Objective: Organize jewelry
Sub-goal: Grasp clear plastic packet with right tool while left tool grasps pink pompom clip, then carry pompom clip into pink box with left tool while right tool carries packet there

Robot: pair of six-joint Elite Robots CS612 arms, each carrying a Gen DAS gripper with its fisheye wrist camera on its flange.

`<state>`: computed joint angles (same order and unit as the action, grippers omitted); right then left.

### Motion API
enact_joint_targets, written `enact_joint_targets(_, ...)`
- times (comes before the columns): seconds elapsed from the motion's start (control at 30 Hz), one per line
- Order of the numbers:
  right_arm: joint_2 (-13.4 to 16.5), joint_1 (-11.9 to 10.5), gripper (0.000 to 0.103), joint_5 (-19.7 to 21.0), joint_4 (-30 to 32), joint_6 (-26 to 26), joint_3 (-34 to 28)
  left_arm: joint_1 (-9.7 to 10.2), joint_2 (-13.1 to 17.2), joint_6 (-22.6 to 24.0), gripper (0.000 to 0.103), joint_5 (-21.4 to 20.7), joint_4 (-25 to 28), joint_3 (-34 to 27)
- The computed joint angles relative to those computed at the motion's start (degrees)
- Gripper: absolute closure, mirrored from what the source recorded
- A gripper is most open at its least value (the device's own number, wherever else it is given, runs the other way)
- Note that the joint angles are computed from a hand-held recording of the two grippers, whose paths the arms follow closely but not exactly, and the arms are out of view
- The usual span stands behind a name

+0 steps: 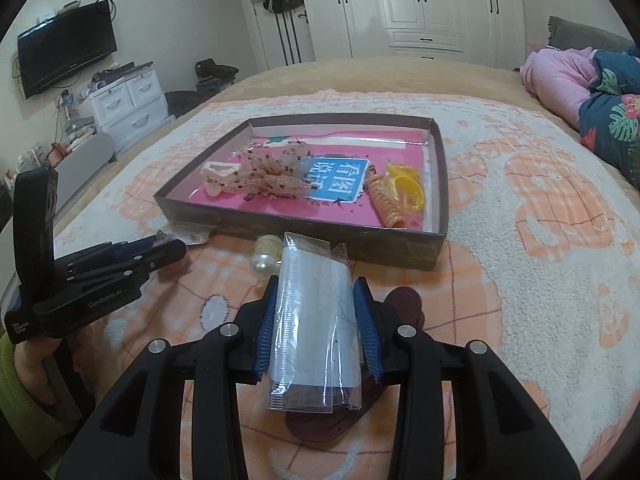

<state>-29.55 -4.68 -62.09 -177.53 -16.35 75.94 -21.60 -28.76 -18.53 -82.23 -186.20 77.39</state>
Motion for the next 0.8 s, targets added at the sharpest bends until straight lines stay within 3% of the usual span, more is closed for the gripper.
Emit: enact_joint_targets(0.8, -1.51, 1.02, 0.068, 3.62, 0.28, -3.31, 1.71, 0.72, -2.97, -3.52, 0.08, -0.12, -7.48, 5.58)
